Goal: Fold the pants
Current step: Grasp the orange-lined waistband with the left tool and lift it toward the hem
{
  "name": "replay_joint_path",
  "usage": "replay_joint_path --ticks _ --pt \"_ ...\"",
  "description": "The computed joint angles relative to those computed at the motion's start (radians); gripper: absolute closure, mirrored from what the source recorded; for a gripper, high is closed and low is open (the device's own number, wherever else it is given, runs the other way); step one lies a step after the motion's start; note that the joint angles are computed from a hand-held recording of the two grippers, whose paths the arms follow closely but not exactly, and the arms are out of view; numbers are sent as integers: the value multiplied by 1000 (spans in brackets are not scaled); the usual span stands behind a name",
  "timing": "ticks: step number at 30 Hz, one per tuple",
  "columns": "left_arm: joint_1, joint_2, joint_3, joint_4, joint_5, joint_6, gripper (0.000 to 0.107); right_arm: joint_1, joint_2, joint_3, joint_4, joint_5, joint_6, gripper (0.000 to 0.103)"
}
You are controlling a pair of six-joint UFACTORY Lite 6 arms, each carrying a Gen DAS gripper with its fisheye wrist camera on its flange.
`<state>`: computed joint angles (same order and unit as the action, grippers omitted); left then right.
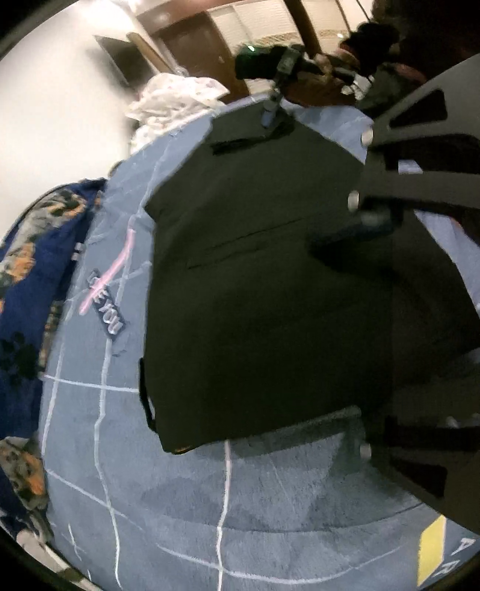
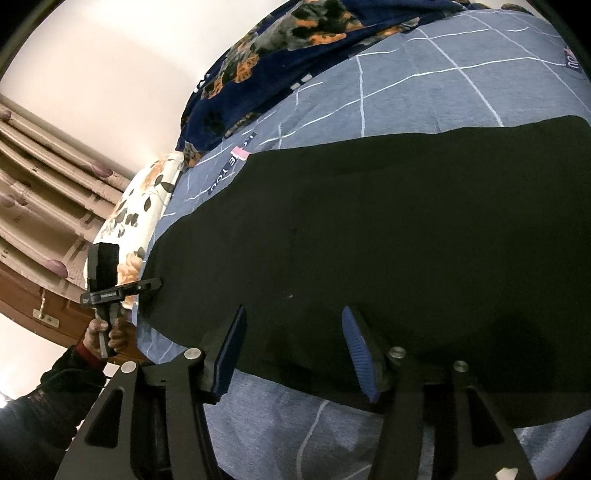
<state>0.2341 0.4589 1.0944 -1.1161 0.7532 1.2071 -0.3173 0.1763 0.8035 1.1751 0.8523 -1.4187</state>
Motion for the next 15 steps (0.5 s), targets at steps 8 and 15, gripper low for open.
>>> replay_joint_path --ticks 8,15 --pt "-236 -344 -99 -146 49 -48 82 -7 20 13 12 19 3 51" --pt "-560 -151 166 -182 -67 -175 82 -104 73 68 62 237 15 46"
